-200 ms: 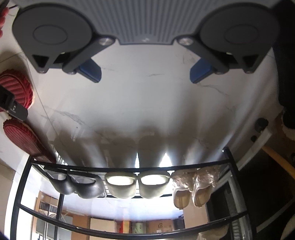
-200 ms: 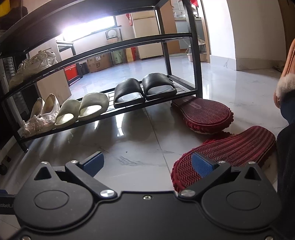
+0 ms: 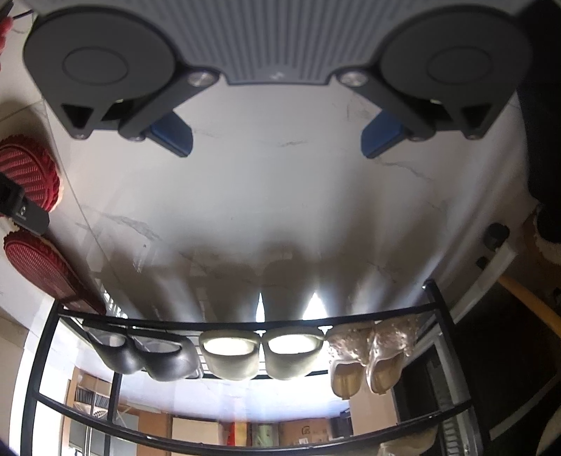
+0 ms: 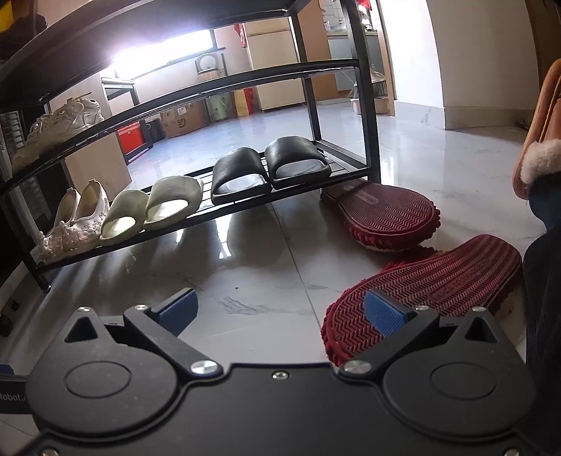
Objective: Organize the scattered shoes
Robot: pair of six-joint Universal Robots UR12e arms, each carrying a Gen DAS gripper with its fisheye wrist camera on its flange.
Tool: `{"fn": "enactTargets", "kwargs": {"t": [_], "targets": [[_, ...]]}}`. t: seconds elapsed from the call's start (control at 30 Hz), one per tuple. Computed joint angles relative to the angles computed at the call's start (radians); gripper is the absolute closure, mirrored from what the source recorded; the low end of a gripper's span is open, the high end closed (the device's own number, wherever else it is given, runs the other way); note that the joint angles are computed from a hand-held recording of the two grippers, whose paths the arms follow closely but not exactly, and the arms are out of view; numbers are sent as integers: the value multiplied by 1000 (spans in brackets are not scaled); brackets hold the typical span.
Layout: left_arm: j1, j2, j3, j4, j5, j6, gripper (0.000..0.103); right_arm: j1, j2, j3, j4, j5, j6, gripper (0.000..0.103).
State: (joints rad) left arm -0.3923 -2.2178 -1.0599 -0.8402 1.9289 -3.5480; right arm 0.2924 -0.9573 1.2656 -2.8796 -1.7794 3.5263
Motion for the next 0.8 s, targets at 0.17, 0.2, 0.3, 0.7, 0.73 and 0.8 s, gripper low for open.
{"fn": "enactTargets", "kwargs": {"t": [0.17,0.2,0.3,0.7,0.73,0.8], "targets": [[4,2,-9,7,-7,4,0,-1,-2,2,2,8,6,0],[2,-1,-6,3,-1,7,0,-1,-2,2,3,9,7,0],[-2,-7,-1,-4,9,10,0,-1,-3,4,4,14,10,0],[0,-11,12,-17,3,5,0,5,4,-11,17,-3,-2,0],[0,-12,13,-15,3,7,0,4,3,-8,14,-4,-2,0],[-1,-15,15,-8,6,16,0,3,2,-3,6,-8,-4,0]]}}
